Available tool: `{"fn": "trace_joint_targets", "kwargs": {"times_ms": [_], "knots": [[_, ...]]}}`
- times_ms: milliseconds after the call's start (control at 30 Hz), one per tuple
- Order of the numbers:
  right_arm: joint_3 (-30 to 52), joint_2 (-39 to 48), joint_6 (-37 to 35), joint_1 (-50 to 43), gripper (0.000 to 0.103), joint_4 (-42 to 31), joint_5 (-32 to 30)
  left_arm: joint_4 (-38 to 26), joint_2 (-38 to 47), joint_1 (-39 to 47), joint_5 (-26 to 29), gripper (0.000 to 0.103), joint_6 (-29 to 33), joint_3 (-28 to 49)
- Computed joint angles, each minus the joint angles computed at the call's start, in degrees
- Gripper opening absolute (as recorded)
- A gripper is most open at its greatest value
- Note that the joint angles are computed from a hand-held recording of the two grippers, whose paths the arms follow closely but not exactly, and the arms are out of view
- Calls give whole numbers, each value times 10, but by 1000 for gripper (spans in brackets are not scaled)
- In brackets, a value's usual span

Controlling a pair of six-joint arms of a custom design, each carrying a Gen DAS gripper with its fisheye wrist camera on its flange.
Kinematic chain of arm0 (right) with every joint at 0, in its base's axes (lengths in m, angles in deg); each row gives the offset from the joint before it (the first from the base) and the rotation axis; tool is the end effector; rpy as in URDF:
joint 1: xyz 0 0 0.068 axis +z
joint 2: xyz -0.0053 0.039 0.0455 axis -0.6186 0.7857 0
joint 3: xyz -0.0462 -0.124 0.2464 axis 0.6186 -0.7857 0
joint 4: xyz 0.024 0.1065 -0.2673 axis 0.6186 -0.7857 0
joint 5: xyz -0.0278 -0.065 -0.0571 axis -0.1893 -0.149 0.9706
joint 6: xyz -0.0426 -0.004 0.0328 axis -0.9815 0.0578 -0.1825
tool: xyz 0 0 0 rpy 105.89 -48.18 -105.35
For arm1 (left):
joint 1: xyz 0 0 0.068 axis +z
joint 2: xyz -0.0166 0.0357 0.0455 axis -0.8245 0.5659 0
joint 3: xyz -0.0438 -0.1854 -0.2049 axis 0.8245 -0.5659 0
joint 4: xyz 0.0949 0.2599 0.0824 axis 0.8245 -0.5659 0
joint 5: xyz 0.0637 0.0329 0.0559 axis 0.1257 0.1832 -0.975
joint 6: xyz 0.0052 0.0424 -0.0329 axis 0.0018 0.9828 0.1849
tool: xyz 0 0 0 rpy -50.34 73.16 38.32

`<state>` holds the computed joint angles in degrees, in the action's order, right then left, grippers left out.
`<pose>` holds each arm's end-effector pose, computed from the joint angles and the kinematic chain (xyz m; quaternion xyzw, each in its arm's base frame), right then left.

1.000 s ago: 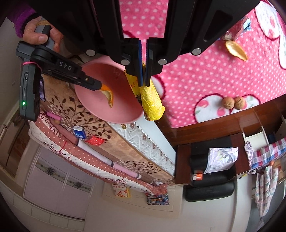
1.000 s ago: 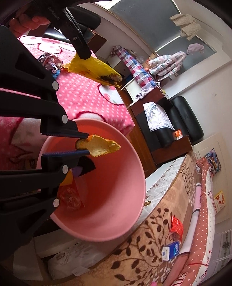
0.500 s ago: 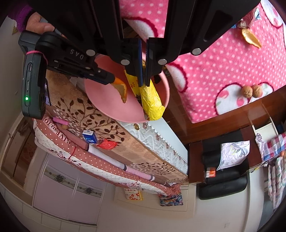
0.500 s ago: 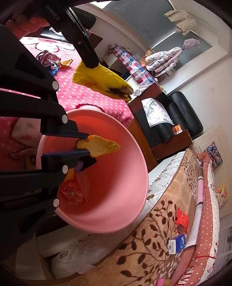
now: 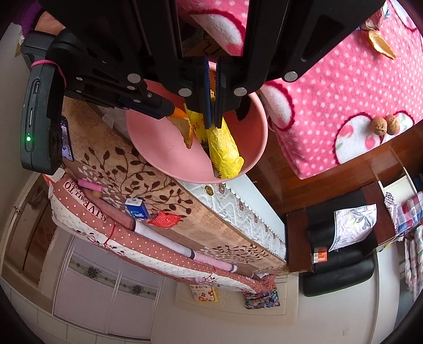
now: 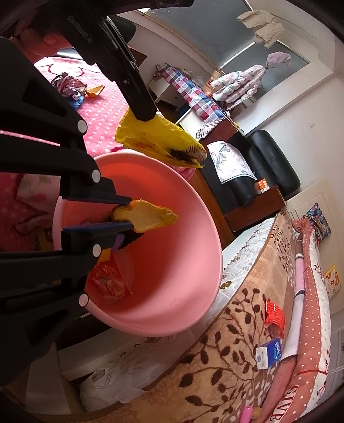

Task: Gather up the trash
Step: 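Open both grippers to drop the packet and peel into the bucket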

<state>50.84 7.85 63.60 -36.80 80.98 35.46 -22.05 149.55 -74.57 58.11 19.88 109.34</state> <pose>0.2669 0.0099 0.1619 0.2234 0.8853 0.1572 0.3763 0.3699 -0.1432 0.1892 0.3307 0.8581 -0.2132 0.3298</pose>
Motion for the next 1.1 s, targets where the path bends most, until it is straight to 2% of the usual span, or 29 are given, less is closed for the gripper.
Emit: {"fn": "trace_joint_targets", "kwargs": {"times_ms": [200, 300, 467, 667, 933, 1000, 1100], "knots": [[-4, -1, 0, -5, 14, 5, -2, 6, -2, -5, -1, 2, -9, -3], [-6, -4, 2, -6, 14, 4, 0, 7, -5, -5, -3, 7, -12, -5], [-8, -10, 4, -3, 14, 1, 4, 6, -13, 1, 0, 30, -18, -10], [-6, -10, 3, -4, 14, -4, 5, 6, -31, 10, 6, 38, -15, -25], [9, -8, 6, 5, 18, -35, 18, -2, -52, 33, 21, 41, -10, -40], [10, -15, 5, 10, 28, -40, 28, -5, -55, 39, 24, 41, -10, -41], [12, -21, 6, 18, 31, -43, 37, -8, -59, 49, 29, 42, -9, -43]]}}
